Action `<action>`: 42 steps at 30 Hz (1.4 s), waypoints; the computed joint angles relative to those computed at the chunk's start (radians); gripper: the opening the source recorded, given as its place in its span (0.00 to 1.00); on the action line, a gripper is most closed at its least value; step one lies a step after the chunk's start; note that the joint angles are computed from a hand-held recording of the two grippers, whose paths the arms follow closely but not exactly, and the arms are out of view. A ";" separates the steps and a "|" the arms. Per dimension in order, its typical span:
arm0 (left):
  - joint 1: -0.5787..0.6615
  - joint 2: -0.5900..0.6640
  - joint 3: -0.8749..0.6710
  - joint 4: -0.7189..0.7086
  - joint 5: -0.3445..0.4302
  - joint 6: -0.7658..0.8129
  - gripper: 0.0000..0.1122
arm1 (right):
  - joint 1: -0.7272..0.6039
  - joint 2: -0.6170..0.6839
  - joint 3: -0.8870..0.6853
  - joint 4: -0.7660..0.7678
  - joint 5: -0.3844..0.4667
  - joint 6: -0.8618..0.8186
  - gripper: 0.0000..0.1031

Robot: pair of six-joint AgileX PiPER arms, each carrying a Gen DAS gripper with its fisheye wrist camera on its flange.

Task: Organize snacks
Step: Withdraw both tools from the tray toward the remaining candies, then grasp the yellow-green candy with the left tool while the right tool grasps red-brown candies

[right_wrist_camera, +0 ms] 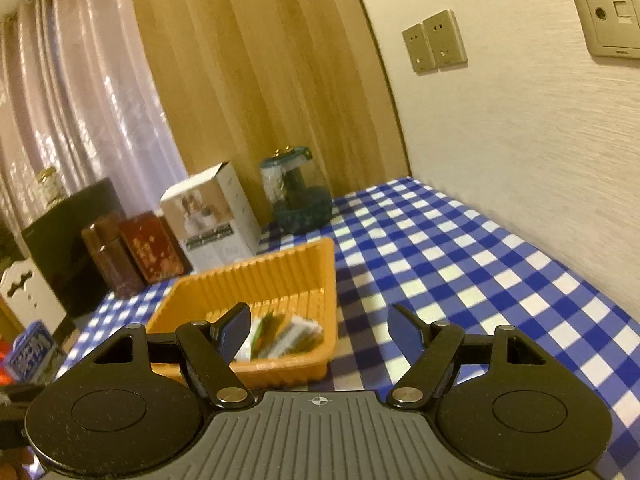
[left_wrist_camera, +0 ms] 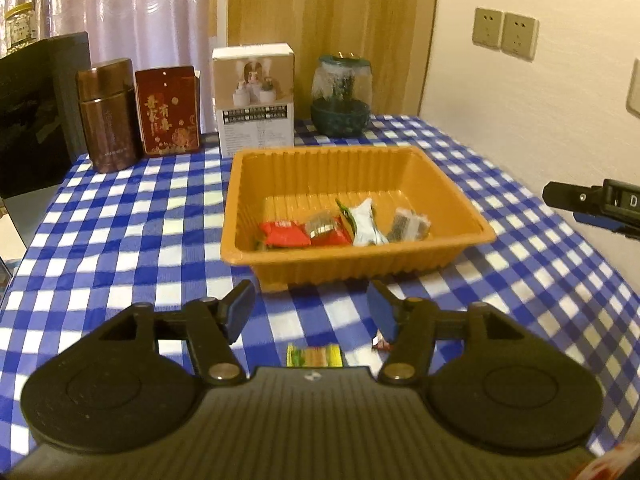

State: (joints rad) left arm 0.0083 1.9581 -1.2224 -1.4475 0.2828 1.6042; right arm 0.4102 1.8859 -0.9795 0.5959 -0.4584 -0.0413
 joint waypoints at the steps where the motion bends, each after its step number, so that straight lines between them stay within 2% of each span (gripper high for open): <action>1: 0.003 -0.010 0.022 -0.025 0.004 0.036 0.53 | -0.001 -0.007 0.020 -0.032 0.003 0.014 0.73; 7: 0.031 -0.043 0.119 -0.126 0.043 0.229 0.55 | -0.030 -0.010 0.069 -0.333 0.114 0.191 0.73; 12: 0.063 -0.024 0.156 -0.106 0.085 0.326 0.55 | -0.036 0.022 0.083 -0.489 0.114 0.200 0.73; 18: 0.076 0.006 0.133 -0.040 0.095 0.282 0.55 | -0.047 0.079 0.031 -0.729 0.142 0.320 0.73; 20: 0.078 0.016 0.117 -0.019 0.100 0.272 0.55 | -0.042 0.101 0.006 -0.781 0.147 0.305 0.73; 27: 0.090 0.096 0.000 0.226 0.142 0.132 0.55 | -0.040 0.181 -0.094 -0.979 0.212 0.416 0.73; 30: 0.092 0.130 -0.041 0.295 0.147 0.115 0.55 | -0.036 0.208 -0.139 -1.006 0.231 0.403 0.73; 31: 0.092 0.140 -0.054 0.317 0.148 0.109 0.55 | -0.037 0.218 -0.158 -1.048 0.238 0.427 0.72; 35: 0.092 0.182 -0.102 0.337 0.153 0.153 0.55 | -0.038 0.267 -0.243 -1.282 0.285 0.621 0.60; 36: 0.094 0.191 -0.113 0.331 0.159 0.162 0.55 | -0.039 0.281 -0.265 -1.365 0.295 0.695 0.60; 42: 0.089 0.245 -0.192 0.380 0.178 0.118 0.55 | -0.036 0.332 -0.347 -1.622 0.341 0.908 0.52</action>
